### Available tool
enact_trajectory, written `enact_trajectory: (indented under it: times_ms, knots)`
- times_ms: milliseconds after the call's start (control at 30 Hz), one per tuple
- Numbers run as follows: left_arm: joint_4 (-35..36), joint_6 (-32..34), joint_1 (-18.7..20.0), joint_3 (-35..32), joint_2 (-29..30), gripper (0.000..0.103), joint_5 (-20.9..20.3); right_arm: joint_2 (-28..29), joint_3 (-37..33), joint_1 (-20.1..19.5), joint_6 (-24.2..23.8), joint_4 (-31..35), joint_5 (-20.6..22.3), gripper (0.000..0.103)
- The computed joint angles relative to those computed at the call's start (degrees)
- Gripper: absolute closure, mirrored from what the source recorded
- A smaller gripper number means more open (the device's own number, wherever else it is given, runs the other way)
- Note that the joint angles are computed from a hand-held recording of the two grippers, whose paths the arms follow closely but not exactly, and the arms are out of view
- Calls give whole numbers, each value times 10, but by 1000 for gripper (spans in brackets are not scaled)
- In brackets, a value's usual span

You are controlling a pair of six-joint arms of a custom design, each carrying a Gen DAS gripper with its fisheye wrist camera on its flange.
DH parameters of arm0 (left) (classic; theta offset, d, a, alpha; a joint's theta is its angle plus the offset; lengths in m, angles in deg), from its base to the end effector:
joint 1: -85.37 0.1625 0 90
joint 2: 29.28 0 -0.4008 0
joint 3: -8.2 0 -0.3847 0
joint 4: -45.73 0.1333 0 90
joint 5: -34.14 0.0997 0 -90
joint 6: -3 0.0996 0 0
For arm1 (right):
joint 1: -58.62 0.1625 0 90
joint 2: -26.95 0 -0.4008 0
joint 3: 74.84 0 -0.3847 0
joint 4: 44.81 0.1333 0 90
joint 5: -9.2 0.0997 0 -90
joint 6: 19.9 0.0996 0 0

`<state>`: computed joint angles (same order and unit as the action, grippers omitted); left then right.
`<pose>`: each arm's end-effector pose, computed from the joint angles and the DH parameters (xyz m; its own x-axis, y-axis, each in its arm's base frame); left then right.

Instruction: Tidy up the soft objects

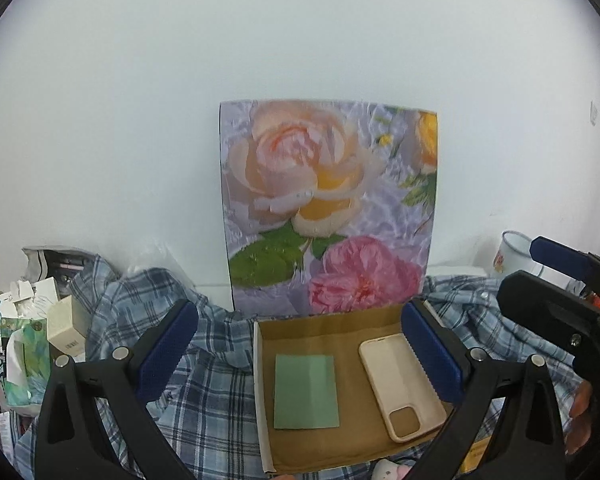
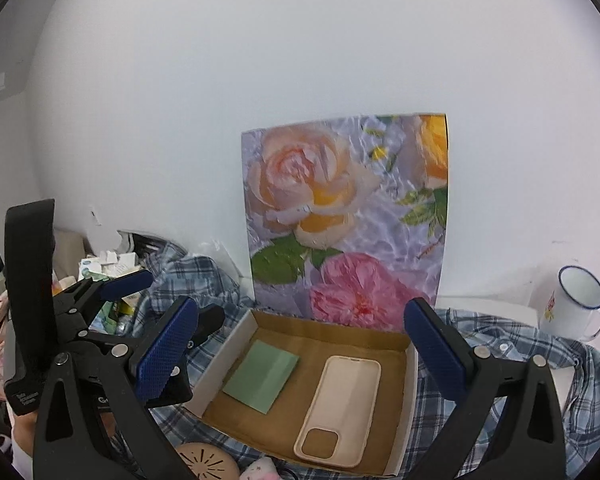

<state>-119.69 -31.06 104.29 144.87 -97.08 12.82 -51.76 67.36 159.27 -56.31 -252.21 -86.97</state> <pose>-0.2987 -0.3414 0.1502 -0.7073 0.0760 -0.7028 0.6563 0.4402 -0.6128 0.1924 -0.3596 0.2335 -0.7346 -0.4228 0.5306 -0.6771 0.4075 -0.6128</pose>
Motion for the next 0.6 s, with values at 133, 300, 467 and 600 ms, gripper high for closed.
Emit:
enact_trajectory:
  times_ms: [133, 300, 467, 600]
  knots:
    - [16, -8, -18, 5, -19, 0, 5, -21, 8, 11, 2, -4, 4, 0]
    - [38, -19, -36, 9, -36, 0, 22, -49, 15, 31, 4, 6, -1, 0]
    - [72, -39, -57, 12, -60, 0, 25, -65, 18, 58, 6, -11, -12, 0]
    - [172, -124, -90, 11, -89, 0, 37, -105, 27, 66, 13, 8, -2, 0]
